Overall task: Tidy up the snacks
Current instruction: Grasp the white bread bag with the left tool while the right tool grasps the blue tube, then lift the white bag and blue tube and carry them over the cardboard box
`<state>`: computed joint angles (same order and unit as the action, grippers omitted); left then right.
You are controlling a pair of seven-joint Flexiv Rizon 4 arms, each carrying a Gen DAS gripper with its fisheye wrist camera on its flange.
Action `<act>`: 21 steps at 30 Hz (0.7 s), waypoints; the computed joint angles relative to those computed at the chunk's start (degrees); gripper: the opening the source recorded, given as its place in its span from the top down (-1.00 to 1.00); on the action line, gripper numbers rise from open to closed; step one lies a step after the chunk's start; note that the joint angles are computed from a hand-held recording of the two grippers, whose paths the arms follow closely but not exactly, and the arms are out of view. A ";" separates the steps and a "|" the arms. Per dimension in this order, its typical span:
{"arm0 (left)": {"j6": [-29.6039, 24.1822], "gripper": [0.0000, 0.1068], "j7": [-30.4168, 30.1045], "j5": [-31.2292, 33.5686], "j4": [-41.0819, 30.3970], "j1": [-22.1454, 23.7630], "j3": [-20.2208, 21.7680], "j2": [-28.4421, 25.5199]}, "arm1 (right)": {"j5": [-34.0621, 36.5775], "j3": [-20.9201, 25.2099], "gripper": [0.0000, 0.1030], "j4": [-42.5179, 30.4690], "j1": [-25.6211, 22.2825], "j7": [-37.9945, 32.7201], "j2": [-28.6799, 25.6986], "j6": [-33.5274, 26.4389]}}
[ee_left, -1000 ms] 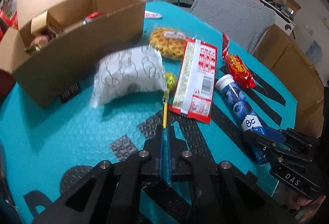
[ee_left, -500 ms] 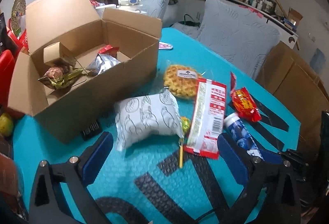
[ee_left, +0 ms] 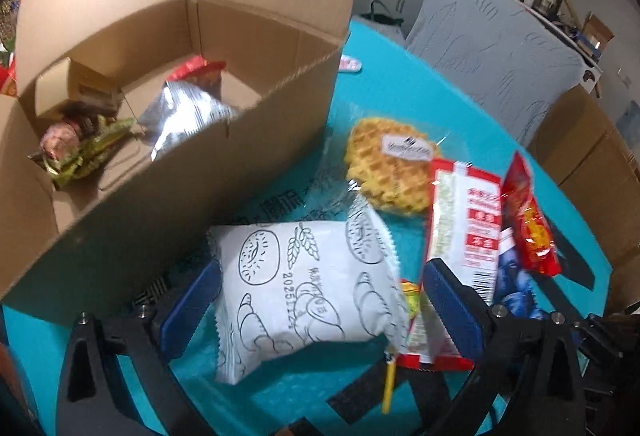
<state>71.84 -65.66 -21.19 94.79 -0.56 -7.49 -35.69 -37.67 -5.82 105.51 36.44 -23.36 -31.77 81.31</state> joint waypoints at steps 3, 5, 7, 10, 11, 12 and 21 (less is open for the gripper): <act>0.44 -0.93 -1.87 1.74 -1.37 -1.39 2.22 -1.29 | 0.40 0.14 0.45 -0.34 -0.17 -0.34 -0.55 0.25; -0.84 -0.93 -2.06 0.64 -2.00 -0.19 1.01 -2.00 | -0.12 -0.73 0.45 -0.48 0.49 -0.11 -0.69 0.15; -1.03 -0.93 -1.32 -0.76 -1.95 1.09 -0.63 -2.39 | -0.34 -1.03 0.45 -0.77 0.76 0.13 -0.80 -0.25; 0.83 -0.57 -1.34 0.73 -1.40 0.07 0.55 -2.19 | -1.52 -2.31 0.45 -0.57 1.64 1.30 -0.77 0.03; 1.19 -0.48 -1.20 0.93 -0.90 0.07 0.50 -1.84 | -1.86 -2.70 0.46 -0.31 1.89 1.88 -0.67 0.33; 1.52 -0.44 -0.57 0.70 -0.31 0.54 -0.20 -1.52 | -2.09 -2.91 0.46 -0.13 2.05 2.38 -0.63 0.64; 4.23 -0.36 2.92 -1.94 7.78 2.83 -3.38 3.84 | -3.24 -5.91 0.46 3.72 4.38 6.43 1.40 5.25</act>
